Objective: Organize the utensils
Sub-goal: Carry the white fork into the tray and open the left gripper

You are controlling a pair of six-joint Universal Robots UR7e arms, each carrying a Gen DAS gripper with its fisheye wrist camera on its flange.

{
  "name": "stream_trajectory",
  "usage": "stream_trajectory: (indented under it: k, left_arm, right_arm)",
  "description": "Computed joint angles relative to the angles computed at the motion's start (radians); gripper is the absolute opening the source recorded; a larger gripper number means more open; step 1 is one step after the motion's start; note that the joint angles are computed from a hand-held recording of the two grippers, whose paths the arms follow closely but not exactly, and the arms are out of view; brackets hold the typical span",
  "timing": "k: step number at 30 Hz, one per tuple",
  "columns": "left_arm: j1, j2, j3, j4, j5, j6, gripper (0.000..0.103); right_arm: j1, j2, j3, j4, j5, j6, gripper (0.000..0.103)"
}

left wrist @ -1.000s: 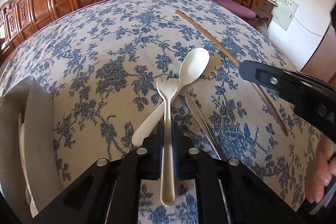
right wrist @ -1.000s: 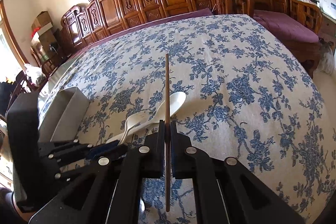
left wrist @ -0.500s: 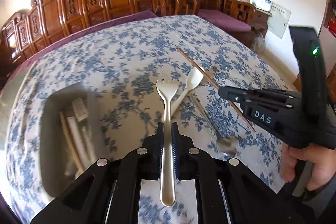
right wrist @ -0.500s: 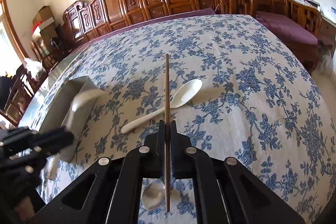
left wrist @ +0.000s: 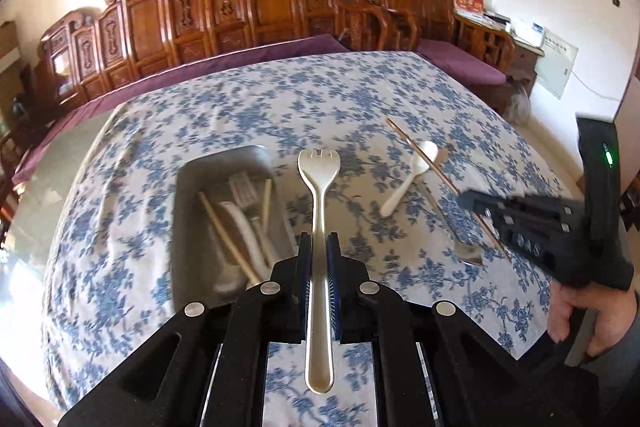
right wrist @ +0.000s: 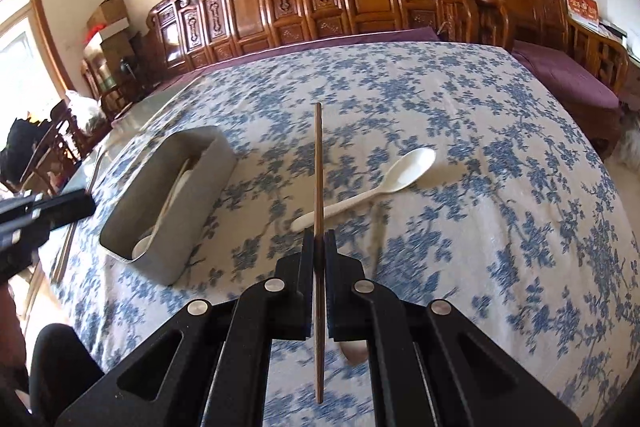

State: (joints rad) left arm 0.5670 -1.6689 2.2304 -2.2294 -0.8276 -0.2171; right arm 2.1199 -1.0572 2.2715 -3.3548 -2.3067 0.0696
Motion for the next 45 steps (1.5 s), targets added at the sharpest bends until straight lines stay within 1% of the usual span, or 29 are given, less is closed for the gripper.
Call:
stream_trajectory:
  k: [6,11,16,23,32,39,45]
  left_arm:
    - [0.024,-0.034,-0.007,0.009,0.032,0.02,0.007]
    - [0.063,-0.028,-0.016,-0.007,0.048,0.05,0.007]
    - [0.128,0.021,-0.035,-0.048,0.067,0.098,0.007]
    - [0.229,0.111,-0.085,-0.101,0.049,0.129,0.007]
    - [0.311,0.199,-0.137,-0.129,0.035,0.139,0.007]
    - [0.331,0.224,-0.153,-0.123,0.038,0.139,0.007]
    - [0.326,0.189,-0.147,-0.098,0.022,0.143,0.007]
  right_arm:
    - [0.054,0.043,-0.014,0.002,0.004,0.02,0.006]
    - [0.083,0.077,-0.034,0.01,0.017,0.033,0.006]
    - [0.091,0.107,-0.054,0.018,0.028,0.014,0.006]
    - [0.082,0.119,-0.066,0.014,0.063,-0.001,0.006]
    - [0.083,0.141,-0.084,0.022,0.082,-0.005,0.006]
    - [0.08,0.152,-0.093,0.026,0.092,-0.007,0.006]
    - [0.087,0.158,-0.107,0.044,0.094,0.008,0.006]
